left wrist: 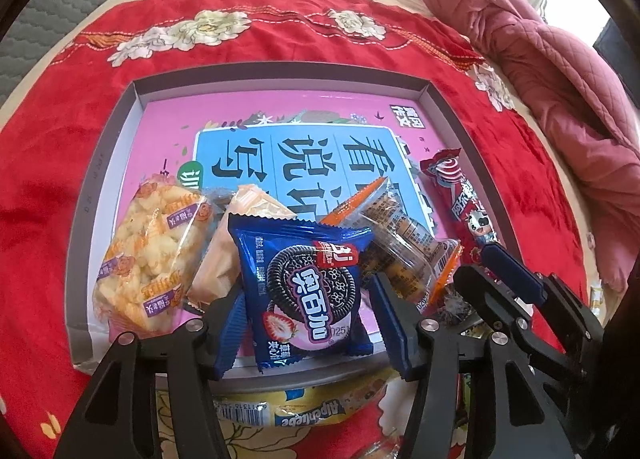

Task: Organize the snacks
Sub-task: 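Move the Oreo pack over the tray with left gripper while right brings chocolate candy, then open both grippers to drop the Oreo pack and chocolate candy into the tray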

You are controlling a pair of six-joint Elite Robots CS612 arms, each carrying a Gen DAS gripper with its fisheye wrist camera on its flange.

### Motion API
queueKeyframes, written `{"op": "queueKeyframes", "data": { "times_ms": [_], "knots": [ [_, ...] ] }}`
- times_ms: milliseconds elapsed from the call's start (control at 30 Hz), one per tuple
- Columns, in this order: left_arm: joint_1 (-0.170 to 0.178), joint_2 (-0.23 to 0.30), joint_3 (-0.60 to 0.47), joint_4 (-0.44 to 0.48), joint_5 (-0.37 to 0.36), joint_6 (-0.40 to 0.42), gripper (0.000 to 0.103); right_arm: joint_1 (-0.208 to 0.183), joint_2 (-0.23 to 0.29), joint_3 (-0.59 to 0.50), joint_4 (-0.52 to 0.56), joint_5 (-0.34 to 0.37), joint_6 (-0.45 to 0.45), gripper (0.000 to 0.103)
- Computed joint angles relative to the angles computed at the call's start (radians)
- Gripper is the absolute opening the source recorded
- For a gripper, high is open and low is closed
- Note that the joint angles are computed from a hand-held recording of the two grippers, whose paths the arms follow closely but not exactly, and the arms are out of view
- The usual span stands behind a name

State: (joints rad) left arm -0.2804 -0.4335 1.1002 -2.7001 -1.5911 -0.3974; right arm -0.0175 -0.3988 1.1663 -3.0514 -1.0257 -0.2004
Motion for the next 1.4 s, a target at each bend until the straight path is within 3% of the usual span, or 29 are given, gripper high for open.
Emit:
{"op": "queueKeyframes", "data": {
  "times_ms": [300, 467, 1400],
  "knots": [
    [0.001, -0.013, 0.019, -0.023, -0.002, 0.000, 0.068, -0.002, -0.002, 0.006, -0.021, 0.003, 0.005, 0.039],
    [0.001, -0.023, 0.032, -0.031, 0.003, -0.001, 0.068, -0.002, -0.005, 0.012, -0.032, 0.008, -0.004, 0.047],
    [0.007, -0.088, 0.128, -0.109, 0.012, 0.002, 0.071, -0.013, -0.028, 0.057, -0.130, 0.007, 0.004, 0.057]
  ]
}}
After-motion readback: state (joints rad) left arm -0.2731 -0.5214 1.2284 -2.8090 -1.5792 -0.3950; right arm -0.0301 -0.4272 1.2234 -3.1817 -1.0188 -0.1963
